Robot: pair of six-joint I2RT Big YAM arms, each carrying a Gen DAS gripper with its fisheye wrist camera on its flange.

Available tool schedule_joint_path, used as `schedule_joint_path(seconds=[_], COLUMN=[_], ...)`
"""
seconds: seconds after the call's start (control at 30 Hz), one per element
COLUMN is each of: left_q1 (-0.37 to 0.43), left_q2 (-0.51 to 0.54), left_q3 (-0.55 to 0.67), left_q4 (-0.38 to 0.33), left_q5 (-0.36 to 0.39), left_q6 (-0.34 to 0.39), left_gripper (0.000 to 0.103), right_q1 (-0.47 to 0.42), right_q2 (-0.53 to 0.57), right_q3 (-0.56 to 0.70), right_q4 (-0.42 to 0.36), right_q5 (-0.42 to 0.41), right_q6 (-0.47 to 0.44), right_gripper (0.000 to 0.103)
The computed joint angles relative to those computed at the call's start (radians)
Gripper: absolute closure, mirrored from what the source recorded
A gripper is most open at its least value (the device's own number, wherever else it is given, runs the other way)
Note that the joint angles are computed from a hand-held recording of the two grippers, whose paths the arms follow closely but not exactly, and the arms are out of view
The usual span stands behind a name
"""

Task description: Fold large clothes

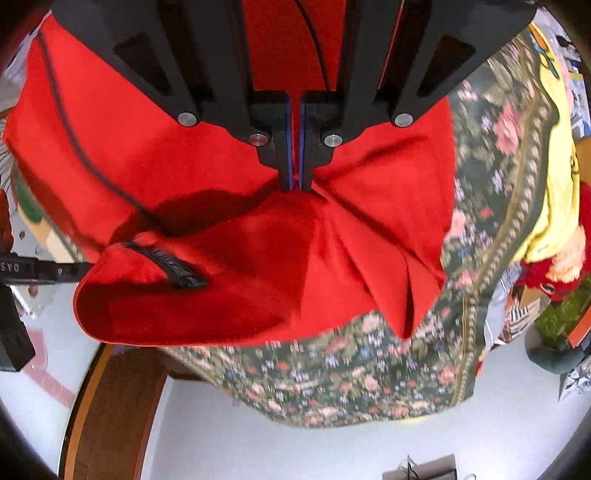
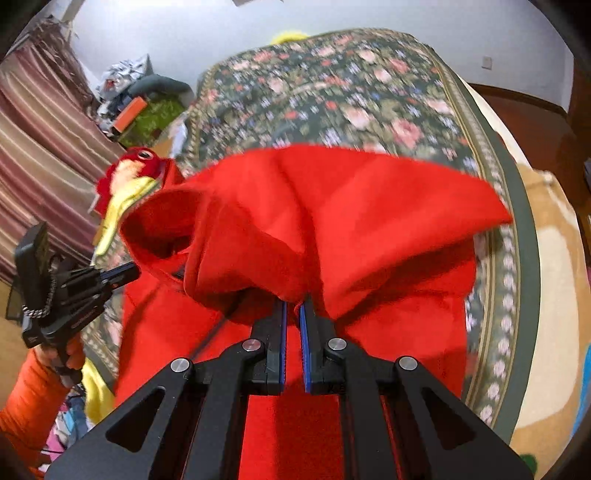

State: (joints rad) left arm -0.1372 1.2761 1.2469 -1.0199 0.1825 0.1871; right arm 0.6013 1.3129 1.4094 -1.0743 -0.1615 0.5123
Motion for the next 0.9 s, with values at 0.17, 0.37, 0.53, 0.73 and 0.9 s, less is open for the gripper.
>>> schedule_joint_path(seconds=[0.17,0.37,0.53,0.73,0.9], left_q1=[0.004,0.036,0.069,0.061,0.015], left_q2=[-0.03,-0.051,-0.02,0.075,0.172], left_q3=[-0.058,-0.063,0.026,0.189,0.31], left_q4=[-0.029,-0.056,-0.059,-0.055,-0.058], left_q5=[0.005,-0.011,-0.021,0.006,0.031], left_q6=[0.006,-0.001,-0.023,-0.047,-0.039], left_gripper=[0.102,0.101,0.096,0.091,0.084], right_q1=[0.01,0.008,-0.026,-0.04,-0.031], right_q2=[-0.034,-0.079,-0.085,-0.029,0.063], right_q3=[-0.056,-0.065,-0.023,0.064,0.156], right_q4=[-0.004,-0.026,-0.017,0.014,0.02], right_q5=[0.03,0.069,0.096,0.14,0.138], right_q6=[0.023,0.025,0.042,0.046,0.02], right_gripper=[0.097,0.097,0.096,0.076,0.06])
